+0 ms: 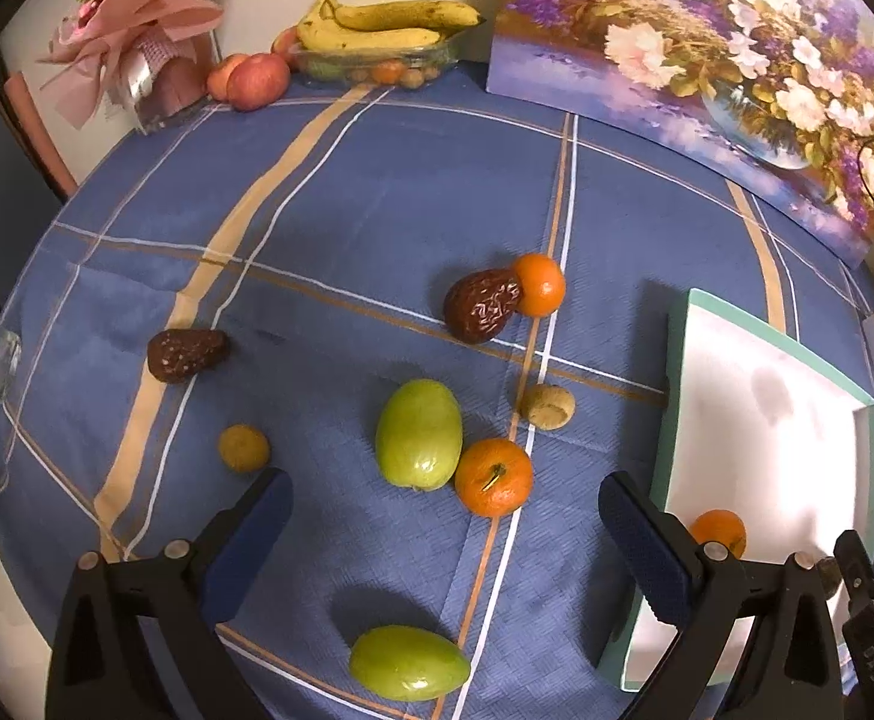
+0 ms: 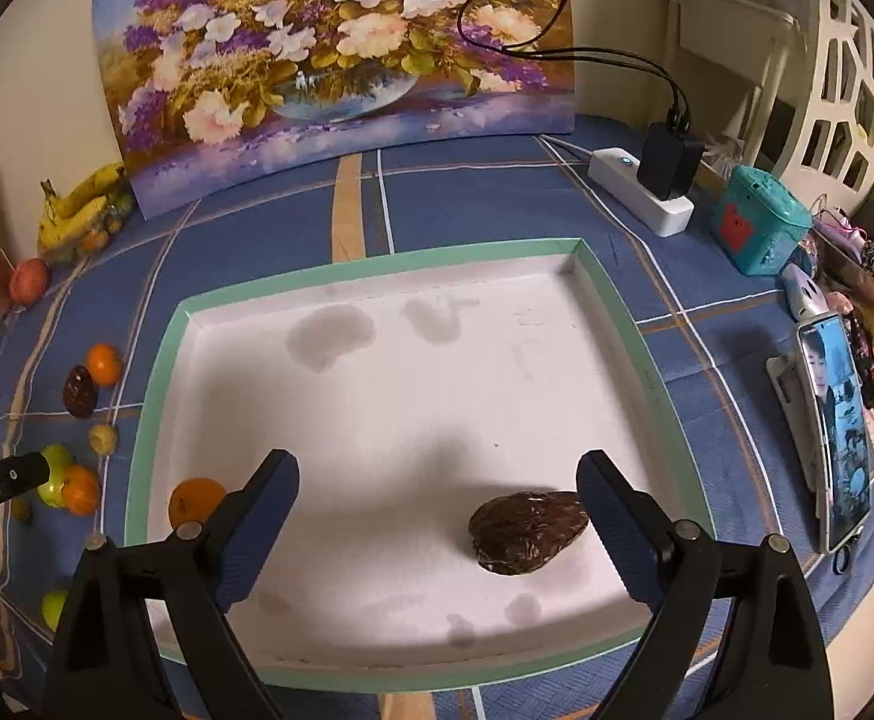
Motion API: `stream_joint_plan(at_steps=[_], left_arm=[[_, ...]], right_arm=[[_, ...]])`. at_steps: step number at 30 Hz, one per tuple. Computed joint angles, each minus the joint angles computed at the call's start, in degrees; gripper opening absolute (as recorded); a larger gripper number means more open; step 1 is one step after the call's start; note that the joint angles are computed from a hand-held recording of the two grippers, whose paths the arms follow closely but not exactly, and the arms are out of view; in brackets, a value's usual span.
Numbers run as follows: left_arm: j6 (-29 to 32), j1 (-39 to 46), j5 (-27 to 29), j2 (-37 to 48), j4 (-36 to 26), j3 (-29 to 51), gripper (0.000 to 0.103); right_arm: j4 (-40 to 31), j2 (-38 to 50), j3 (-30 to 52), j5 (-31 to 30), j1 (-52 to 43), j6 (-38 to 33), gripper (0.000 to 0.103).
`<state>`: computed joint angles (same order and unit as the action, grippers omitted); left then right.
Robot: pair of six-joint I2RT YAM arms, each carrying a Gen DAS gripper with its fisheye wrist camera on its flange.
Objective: Organize fruits
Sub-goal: 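Lift both tools away from the tray back toward the fruit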
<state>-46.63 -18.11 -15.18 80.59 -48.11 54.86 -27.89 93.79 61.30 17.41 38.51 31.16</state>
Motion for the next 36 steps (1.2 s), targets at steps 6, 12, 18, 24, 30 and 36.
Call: stream_joint_plan(at_steps=[6, 12, 18, 24, 30, 36], left_arm=[[1.64, 0.15, -0.33, 0.42, -0.94, 1.43, 0.103], [3.01, -0.89, -1.04, 0.53, -1.35, 2.33, 0.103], [4.25, -2.16, -2.16, 1.80, -2.20, 3.99, 0.103], [7.20, -1.24, -1.88, -0.63, 0.89, 1.80, 0.103], [10.61, 1.71, -1.45, -3.16, 4.34, -1.57, 0.103], [15.01, 10.70, 4.36, -6.73, 6.92, -4.78, 0.103]], right_arm=[[-0.69, 0.97, 0.36, -0.24, 0.38, 0.61, 0.094], [-0.45, 0.72, 0.07, -1.34, 0.38, 1.10, 0.094], [0.46, 0.83, 0.15, -2.54, 0.31, 1.75, 0.094], [-0.58, 2.56, 1.49, -2.04, 1.11, 2.17, 0.094], [-0.17, 4.15, 3.05, -2.47, 2.16, 1.82, 0.094], [-0.30, 6.55, 5.68, -2.65, 3.51, 3.08, 0.094]])
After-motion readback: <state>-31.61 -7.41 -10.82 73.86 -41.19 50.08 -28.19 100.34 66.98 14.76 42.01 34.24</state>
